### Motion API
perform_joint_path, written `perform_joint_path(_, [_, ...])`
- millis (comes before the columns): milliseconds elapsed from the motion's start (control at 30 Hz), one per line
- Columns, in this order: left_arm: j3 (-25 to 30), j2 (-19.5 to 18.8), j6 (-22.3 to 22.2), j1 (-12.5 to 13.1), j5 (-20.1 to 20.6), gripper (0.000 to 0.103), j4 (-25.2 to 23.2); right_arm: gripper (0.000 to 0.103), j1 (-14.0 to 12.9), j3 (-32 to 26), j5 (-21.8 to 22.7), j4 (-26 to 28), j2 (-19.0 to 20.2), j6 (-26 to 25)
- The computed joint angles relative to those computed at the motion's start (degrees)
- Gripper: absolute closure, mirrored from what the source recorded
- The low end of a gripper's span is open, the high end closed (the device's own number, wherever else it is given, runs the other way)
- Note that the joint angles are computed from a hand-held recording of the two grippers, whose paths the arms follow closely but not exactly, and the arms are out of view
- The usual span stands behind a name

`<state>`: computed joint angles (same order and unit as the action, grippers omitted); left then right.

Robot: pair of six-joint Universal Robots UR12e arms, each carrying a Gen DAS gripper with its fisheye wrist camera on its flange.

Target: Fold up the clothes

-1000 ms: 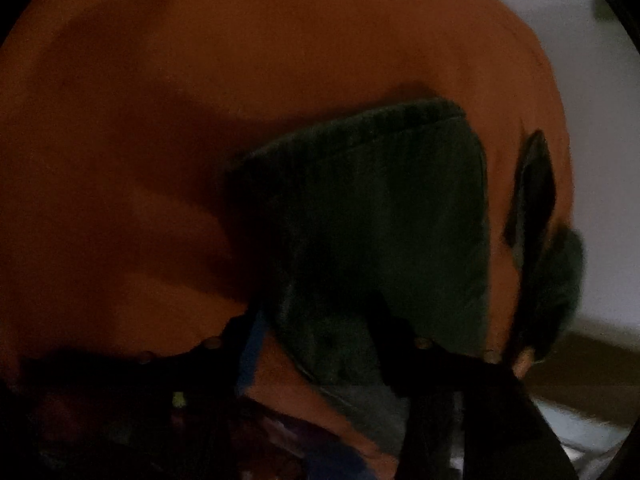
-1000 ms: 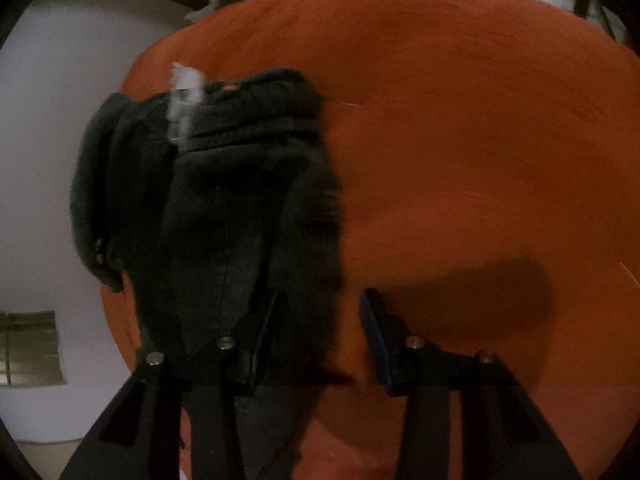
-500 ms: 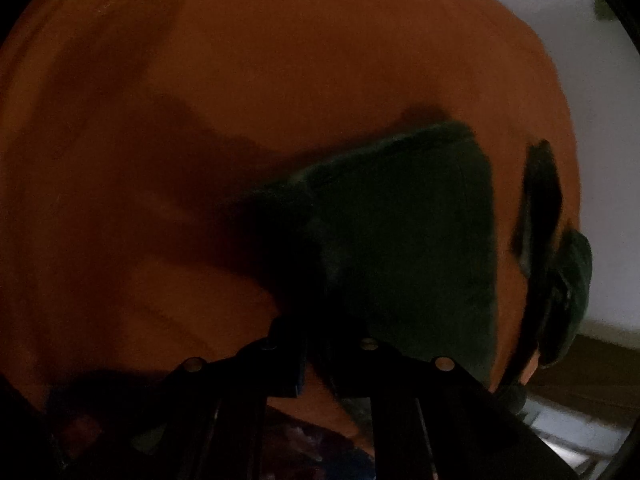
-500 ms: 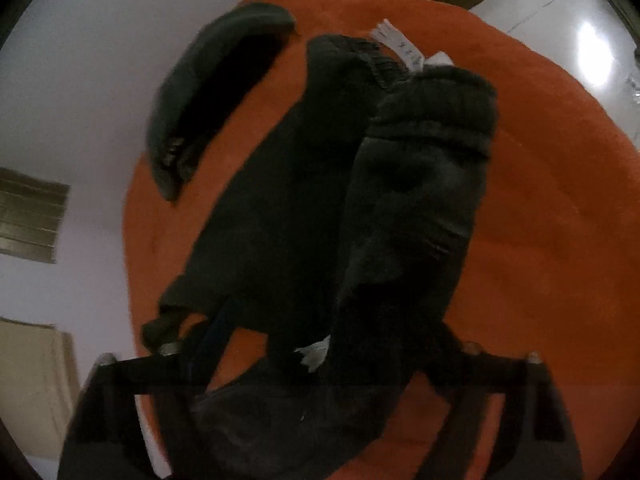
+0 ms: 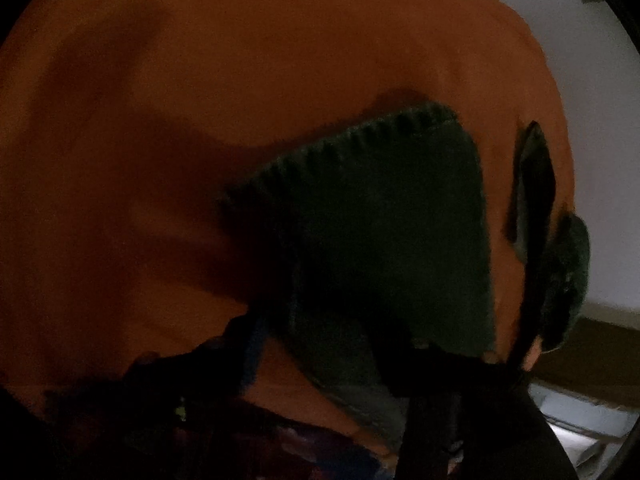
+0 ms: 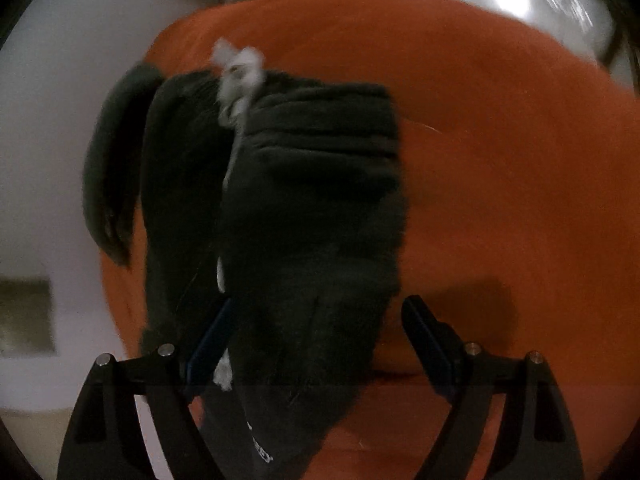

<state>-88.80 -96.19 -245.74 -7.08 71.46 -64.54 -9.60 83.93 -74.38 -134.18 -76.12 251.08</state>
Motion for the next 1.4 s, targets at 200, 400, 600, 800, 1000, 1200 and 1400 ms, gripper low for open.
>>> perform_joint_path(200, [2.01,-1.44,-0.51,-0.88,0.85,0.05,-1.55,0.064,1.78,6.52,-4.62,-15.19,-1.06,4.96])
perform_joint_path(400, [4.15,-1.12,0.34,-2.03,7.87,0.086,-2.3,0.099,4.62,-1.94,-11.84,-19.48,1.53,-12.01])
perform_joint_path(600, [2.53,-0.26,-2.15,-0.93,5.96,0.089,0.29,0.099,7.04,-3.29,-22.7,-12.26,-5.02,-13.41])
perform_joint_path(800, [1.38,1.44,-0.63,0.03,9.67,0.09,-2.43,0.099,9.58,2.74,-30.58,8.93,-13.88,-6.33])
perform_joint_path(1000, [-1.07,2.86,-0.65,2.08,5.07,0.09,-1.85,0.081,4.61,14.8,-15.16,13.04,-19.67,-3.84])
perform_joint_path(1200, [-1.91,1.16,-4.14,3.52,-4.48,0.08,2.72,0.032,4.16,17.9,-22.59,7.43,-24.16,-2.14])
perform_joint_path(1400, [-0.34,-1.67,-2.24,3.14,-9.48,0.044,2.65,0.031,-0.45,16.36,-13.38,5.0,-21.27,-9.0])
